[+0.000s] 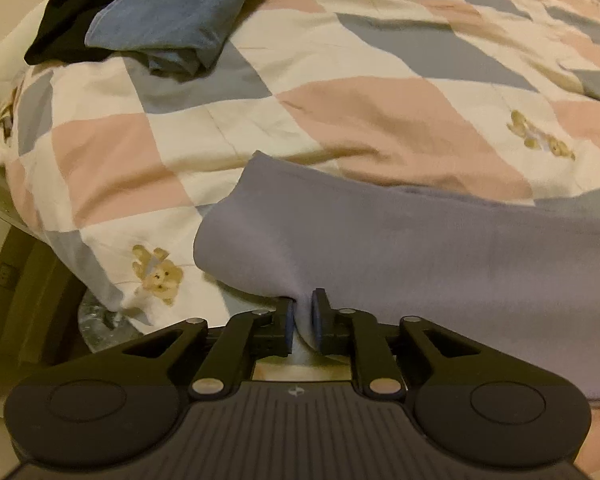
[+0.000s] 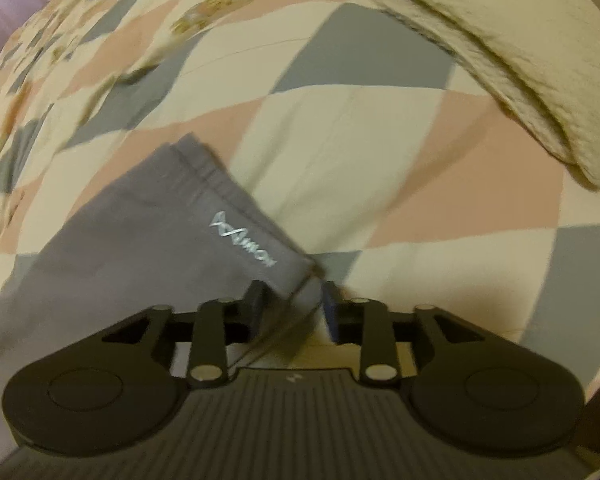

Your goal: Fold clothes

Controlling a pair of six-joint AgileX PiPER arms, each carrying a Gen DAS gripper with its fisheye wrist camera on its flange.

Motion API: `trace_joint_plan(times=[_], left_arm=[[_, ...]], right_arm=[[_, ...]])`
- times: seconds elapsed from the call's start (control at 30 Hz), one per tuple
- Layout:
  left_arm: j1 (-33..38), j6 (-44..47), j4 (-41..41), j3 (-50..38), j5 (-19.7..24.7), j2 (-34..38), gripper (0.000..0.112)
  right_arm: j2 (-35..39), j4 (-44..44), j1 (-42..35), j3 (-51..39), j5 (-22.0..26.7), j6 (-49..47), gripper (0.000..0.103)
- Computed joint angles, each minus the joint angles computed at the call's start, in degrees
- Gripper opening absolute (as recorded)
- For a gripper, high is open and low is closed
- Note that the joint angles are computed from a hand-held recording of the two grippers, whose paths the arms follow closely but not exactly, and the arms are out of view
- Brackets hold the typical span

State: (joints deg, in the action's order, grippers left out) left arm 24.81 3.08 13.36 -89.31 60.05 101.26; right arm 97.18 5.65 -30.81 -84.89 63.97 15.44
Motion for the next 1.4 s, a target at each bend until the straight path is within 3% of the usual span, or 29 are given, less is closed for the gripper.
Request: trace_joint_plan(times=[0.17,0.33,0.5,0.53,0.67,0.7,0.73,0.8,0.87,1.03,1.1,1.17,1.27,1.3,1.33,1.4], left_arm=[[0.08,-0.68,0.18,-1.74,2.8,-1.05,0.02],[-1.03,-2.65,2.4,-0.4,3.88,-2.24,0.021],[0.01,-3.46,1.26,0.07,5.04,-4.26,0.02],[0.46,-3.62,0.55,0.28,5.1,-4.77,0.02],[2.99,-5.0,-3.99,0.74,5.56,-6.57,0.02],[3.86,-5.6,-5.34,0.66,5.5,-6.81,0.02],[4.81,-6.21,-6.78,0.54,5.22,-7.0,0.022],[6.55,-7.59,-9.1,0.08,4.54,-6.94,0.032],[7.77,-9.35,-9.87,-0.88,3.34,-5.62,0.039],[8.1,-9.06,-8.77,-5.63,-0.08,0.92,0.037],[7.04,-4.39,-8.18,-10.14,-0.48,4.54,0.037],[6.17,0.69,-7.78,-15.93,0.06,8.82,0.038],[6.55,5.77,-9.84,-26.91,4.85,17.04,0.038],[6.72,7.27,-10.61,-30.48,6.65,19.75,0.027],[6.73,8.68,-11.07,-32.87,7.86,21.72,0.001],[6.74,11.33,-12.04,-34.97,8.36,23.64,0.0]], right_arm=[[-1.27,2.46,-0.62,0.84,-4.47,-1.83,0.031],[3.37,1.53,0.16,-0.39,-3.12,1.35,0.024],[1.56,5.52,-1.94,2.2,-4.54,1.31,0.024],[1.45,5.47,-1.89,2.45,-4.52,0.65,0.014],[2.54,1.13,0.21,0.56,-2.88,1.82,0.013],[3.09,-1.54,1.36,-0.75,-1.78,3.99,0.02],[3.49,-4.7,2.71,-2.13,-0.44,6.28,0.041],[2.63,-11.45,6.14,-3.2,0.41,9.83,0.05],[0.64,-13.17,8.57,-2.25,-1.77,9.96,0.049],[0.11,-11.72,14.27,-2.52,-3.76,11.63,0.049],[1.26,-10.16,16.86,-3.7,-3.93,11.18,0.049],[2.32,-8.76,20.27,-5.18,-4.15,10.29,0.049],[5.3,-7.85,25.71,-9.09,-3.66,10.13,0.051],[6.41,-7.58,27.24,-10.69,-3.17,10.39,0.051],[7.44,-7.31,28.64,-12.31,-2.52,10.78,0.051],[10.28,-6.38,31.21,-16.11,-1.45,10.92,0.051]])
